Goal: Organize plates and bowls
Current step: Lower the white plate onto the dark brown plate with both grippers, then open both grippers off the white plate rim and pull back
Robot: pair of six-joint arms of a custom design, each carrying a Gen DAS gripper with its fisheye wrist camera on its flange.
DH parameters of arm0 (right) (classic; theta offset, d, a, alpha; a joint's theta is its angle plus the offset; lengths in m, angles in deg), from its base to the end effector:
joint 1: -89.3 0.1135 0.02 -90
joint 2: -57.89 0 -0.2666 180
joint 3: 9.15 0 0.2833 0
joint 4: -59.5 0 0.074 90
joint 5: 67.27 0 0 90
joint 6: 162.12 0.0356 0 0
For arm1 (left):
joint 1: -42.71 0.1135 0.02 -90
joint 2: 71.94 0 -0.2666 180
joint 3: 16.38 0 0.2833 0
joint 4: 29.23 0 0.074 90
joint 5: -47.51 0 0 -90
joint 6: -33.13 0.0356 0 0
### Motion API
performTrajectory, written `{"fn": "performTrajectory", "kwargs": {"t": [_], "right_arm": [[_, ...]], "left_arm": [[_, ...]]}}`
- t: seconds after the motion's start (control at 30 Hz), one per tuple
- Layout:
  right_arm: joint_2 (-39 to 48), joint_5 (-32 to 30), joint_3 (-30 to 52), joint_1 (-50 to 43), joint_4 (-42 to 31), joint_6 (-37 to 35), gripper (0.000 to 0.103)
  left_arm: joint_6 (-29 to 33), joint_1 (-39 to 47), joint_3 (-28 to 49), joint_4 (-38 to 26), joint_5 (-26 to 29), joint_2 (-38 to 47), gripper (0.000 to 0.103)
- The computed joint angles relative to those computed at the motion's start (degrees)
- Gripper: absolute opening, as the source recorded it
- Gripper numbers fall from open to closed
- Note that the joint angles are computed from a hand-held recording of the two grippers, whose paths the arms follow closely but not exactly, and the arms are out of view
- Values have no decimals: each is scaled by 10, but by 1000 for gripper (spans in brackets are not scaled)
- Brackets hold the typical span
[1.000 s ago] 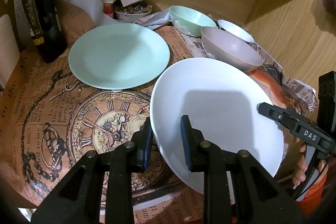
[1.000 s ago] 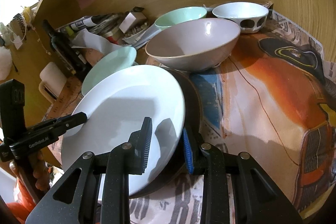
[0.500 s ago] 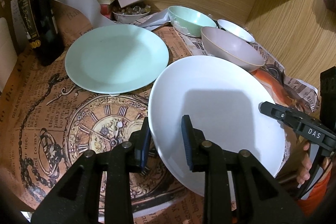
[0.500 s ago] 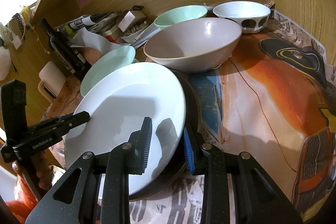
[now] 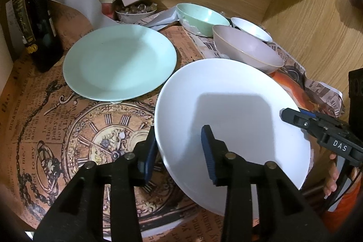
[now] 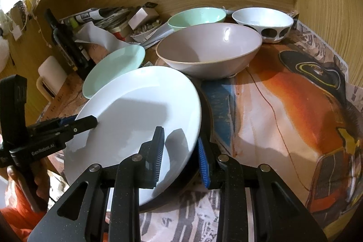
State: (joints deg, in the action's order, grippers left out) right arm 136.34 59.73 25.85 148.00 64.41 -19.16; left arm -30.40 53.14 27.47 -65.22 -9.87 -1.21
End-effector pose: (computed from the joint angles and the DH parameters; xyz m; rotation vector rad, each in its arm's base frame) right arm 0.1494 0.2045 0.1160 0.2326 2.1099 0.4417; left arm 0.2318 0.0231 0.1445 0.5187 2.4280 -0.4983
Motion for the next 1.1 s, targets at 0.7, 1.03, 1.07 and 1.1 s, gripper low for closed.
{"fn": "performTrajectory", "kwargs": {"t": [0.7,1.03,1.07,1.1], "right_arm": [[-5,-1,12,-4,-37,-7,24],[-1,32,47,15,-120,17,27],[1,37,53,17,-133,19,27],[5,43,59,19,-147,22,28]], "left_arm": [[99,100,14,-89,73,-23,35],[92,80,0,-67,71,-15,16],[94,80,3,-70,73,-9,16],[95,78,5,-73,74,-4,16]]}}
